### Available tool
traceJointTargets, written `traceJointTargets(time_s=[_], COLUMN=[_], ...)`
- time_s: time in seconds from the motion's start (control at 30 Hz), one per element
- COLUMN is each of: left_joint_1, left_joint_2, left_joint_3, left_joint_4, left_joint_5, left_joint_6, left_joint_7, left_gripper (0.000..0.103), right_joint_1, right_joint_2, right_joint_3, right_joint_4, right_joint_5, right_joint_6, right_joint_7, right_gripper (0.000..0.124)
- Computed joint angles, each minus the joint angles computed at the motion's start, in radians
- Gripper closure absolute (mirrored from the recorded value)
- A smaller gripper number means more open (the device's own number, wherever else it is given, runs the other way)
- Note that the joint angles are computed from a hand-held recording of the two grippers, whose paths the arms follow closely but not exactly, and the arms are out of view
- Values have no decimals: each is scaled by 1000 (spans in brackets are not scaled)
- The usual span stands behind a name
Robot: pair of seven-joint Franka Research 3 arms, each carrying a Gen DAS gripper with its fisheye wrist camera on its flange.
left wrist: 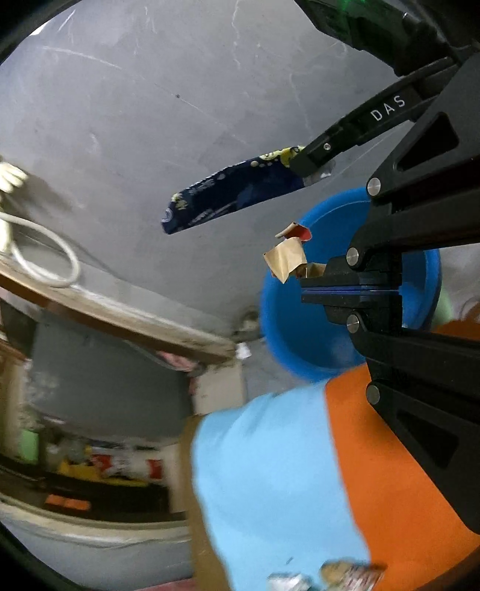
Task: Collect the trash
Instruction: 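Carry the blue bag and brown scrap to the blue basin and open both tools, then bring both open tools back over the remaining trash on the blanket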
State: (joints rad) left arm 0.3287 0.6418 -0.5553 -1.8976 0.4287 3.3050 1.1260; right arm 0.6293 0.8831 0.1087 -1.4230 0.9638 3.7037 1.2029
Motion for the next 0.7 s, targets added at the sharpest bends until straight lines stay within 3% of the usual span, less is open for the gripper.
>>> traceJointTargets(time_s=[0.17,0.27,0.37,0.57,0.7], left_joint_1=[21,38,23,23,-10], left_joint_2=[66,87,88,58,17], left_joint_3=[-53,-78,-65,-60,-11], left_joint_4=[53,62,66,30,-10], left_joint_5=[-33,-63,-100,-168,-181], left_joint_6=[-95,-135,-151,-134,-73], left_joint_7=[54,105,132,191,177], left_gripper=[103,103,103,101,89], right_joint_1=[23,91,110,140,161], right_joint_2=[-4,0,-7,-12,-10], right_joint_3=[-60,-169,-201,-246,-274], right_joint_4=[25,44,28,4,-9], right_joint_5=[156,278,272,229,195], right_joint_6=[-129,-217,-228,-240,-234], right_joint_7=[-66,-100,-65,4,49], right_gripper=[112,106,94,92,87])
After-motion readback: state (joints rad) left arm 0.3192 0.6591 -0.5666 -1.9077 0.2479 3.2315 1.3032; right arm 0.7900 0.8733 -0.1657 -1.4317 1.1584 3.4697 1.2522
